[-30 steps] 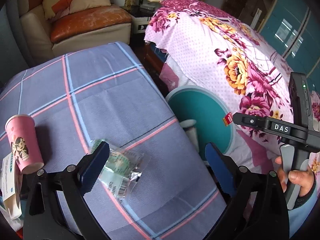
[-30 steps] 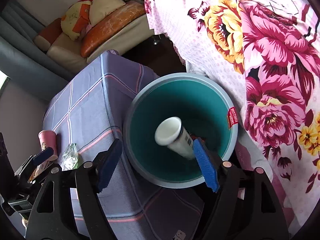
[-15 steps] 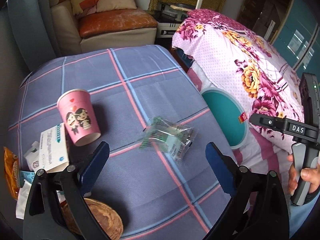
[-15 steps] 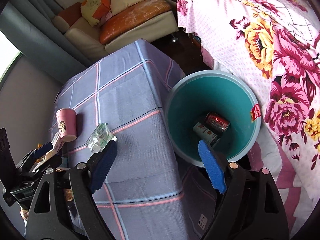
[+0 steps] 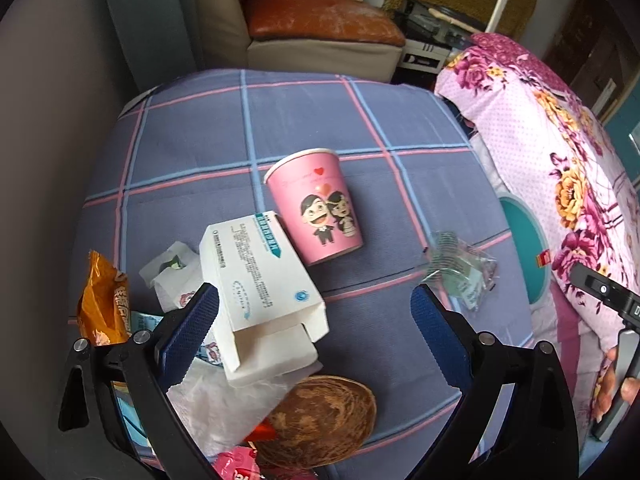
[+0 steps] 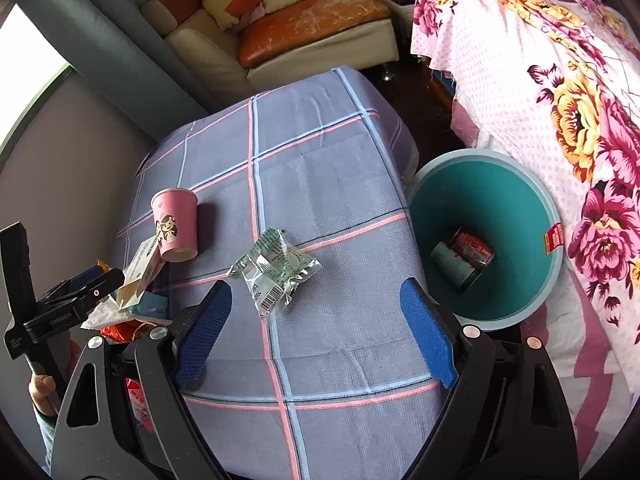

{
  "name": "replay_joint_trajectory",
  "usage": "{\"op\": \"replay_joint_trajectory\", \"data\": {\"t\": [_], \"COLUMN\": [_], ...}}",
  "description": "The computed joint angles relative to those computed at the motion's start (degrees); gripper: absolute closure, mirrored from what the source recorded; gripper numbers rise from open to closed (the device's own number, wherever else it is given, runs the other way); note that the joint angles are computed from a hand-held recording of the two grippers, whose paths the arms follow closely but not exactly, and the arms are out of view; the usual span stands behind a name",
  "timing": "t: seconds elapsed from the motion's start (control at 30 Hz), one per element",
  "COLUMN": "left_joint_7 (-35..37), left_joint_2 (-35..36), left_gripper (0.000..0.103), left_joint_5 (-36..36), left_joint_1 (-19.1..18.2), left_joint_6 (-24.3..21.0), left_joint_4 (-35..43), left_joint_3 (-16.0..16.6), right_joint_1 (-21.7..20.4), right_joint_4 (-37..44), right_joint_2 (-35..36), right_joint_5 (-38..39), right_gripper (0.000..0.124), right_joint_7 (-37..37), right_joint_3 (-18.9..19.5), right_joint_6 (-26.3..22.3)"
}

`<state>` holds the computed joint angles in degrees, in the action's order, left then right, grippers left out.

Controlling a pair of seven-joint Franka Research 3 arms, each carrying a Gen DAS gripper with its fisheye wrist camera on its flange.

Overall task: Collect trash
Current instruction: 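Grasp the white medicine box with the left tool while the right tool grasps the pink paper cup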

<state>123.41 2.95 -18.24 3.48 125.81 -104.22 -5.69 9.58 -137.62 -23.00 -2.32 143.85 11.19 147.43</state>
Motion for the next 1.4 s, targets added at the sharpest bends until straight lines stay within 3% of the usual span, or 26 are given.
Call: {"op": "replay_joint_trajectory", "data": {"t": [0.23, 0.53, 0.63, 0.8, 1.13, 1.4], "left_joint_7": [-6.8, -10.1, -6.8, -0.6, 6.2, 7.7], "left_joint_2": [5.8, 10.9, 11.0, 9.4, 11.1, 11.3], "left_gripper": [0.006, 0.006, 0.009, 0.026, 0.025, 0.021], "left_joint_5": [6.5, 8.7, 4.0, -4.2, -15.0, -15.6], "left_joint_1": [-0.2, 1.0, 3.0, 5.7, 9.4, 9.6], "left_joint_6": [-1.1, -2.1, -2.8, -2.8, -10.7, -11.4], "left_joint_4": [4.8, 8.4, 7.8, 5.6, 8.4, 8.6], "left_joint_3": [-0.7, -1.8, -2.5, -2.6, -1.5, -1.5], "right_joint_1": [1.2, 3.3, 4.6, 6.8, 9.9, 10.7], "right_joint_4": [2.1, 10.2, 14.9, 23.3, 45.2, 55.4], "right_joint_2": [4.1, 12.7, 16.9, 24.4, 41.9, 50.2], "right_joint_5": [2.0, 4.6, 6.8, 10.2, 15.2, 16.5], "right_gripper": [0.042, 0.042, 0.042, 0.042, 0.056, 0.056], "right_joint_7": [-3.1, -9.0, -12.1, -17.0, -25.1, -26.7], "right_joint_3": [-1.6, -3.9, -4.7, -5.5, -6.3, -7.0], "right_joint_6": [0.5, -0.4, -1.0, -1.1, -9.3, -14.1]}}
